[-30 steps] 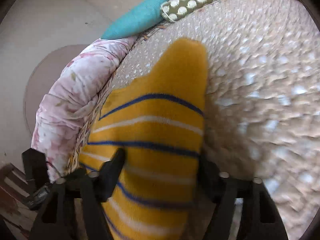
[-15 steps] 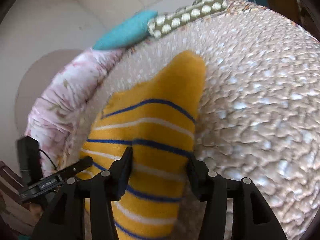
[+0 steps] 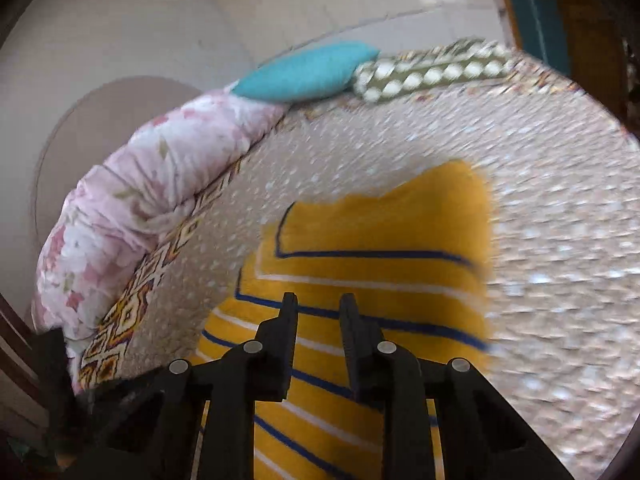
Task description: Fold small clothes
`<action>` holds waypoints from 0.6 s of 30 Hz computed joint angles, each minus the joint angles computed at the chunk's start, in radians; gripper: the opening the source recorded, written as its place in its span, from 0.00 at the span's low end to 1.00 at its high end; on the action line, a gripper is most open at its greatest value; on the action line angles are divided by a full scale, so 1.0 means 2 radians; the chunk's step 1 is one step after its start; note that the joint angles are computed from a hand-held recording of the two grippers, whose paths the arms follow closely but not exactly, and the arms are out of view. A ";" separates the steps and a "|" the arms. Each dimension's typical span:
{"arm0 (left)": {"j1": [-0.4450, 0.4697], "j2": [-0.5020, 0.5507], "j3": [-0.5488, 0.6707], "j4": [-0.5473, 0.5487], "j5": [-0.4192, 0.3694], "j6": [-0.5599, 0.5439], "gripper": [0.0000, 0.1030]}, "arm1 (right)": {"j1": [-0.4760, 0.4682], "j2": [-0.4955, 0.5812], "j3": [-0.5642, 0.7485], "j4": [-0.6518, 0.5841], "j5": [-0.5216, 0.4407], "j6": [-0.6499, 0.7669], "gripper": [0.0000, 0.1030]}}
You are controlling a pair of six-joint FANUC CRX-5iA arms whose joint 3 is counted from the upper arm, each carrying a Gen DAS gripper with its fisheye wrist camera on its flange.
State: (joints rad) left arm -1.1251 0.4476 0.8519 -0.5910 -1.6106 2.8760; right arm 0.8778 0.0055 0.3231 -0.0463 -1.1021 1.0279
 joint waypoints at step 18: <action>-0.022 -0.020 -0.059 -0.033 0.019 0.025 0.83 | 0.008 -0.093 -0.077 -0.190 -0.068 0.097 0.23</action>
State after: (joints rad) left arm -1.1701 0.4066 0.7347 -0.6560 -1.5726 2.9265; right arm 0.8936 -0.1802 0.1699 -0.4261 -1.2373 1.2222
